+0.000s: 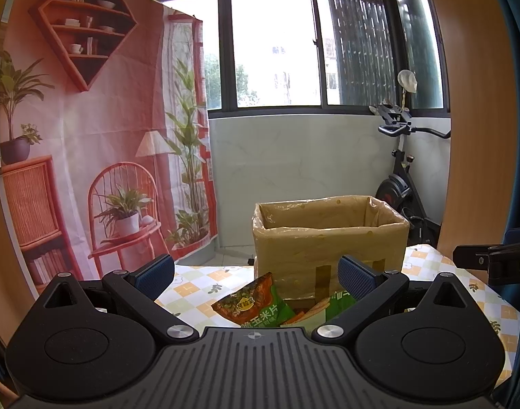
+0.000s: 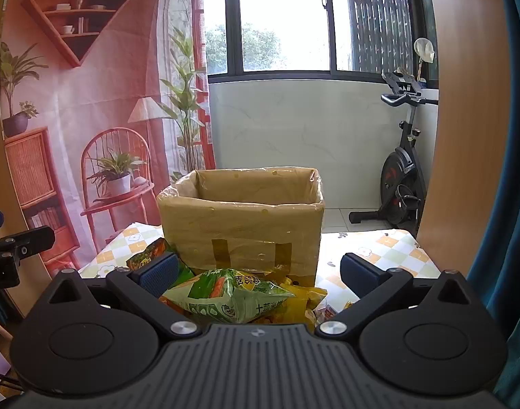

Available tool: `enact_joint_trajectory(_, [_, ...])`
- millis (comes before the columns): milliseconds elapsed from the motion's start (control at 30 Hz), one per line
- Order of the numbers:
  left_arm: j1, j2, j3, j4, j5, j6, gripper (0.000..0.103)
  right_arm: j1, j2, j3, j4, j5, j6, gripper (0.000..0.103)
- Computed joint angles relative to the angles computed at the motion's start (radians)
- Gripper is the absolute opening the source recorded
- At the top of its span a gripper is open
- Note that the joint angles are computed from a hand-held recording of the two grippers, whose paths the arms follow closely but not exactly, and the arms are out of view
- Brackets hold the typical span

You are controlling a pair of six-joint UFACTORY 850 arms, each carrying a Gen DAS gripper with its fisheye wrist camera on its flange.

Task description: Organize snacks

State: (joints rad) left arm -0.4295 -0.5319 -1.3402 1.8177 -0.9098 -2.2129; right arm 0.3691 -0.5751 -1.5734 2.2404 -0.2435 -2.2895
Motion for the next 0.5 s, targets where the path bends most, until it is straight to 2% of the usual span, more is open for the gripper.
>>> enact_joint_trajectory(500, [0.007,0.003,0.000,-0.004,0.018,0.008,0.103,0.000,0.000,0.000,0.003,0.001,-0.003,0.103])
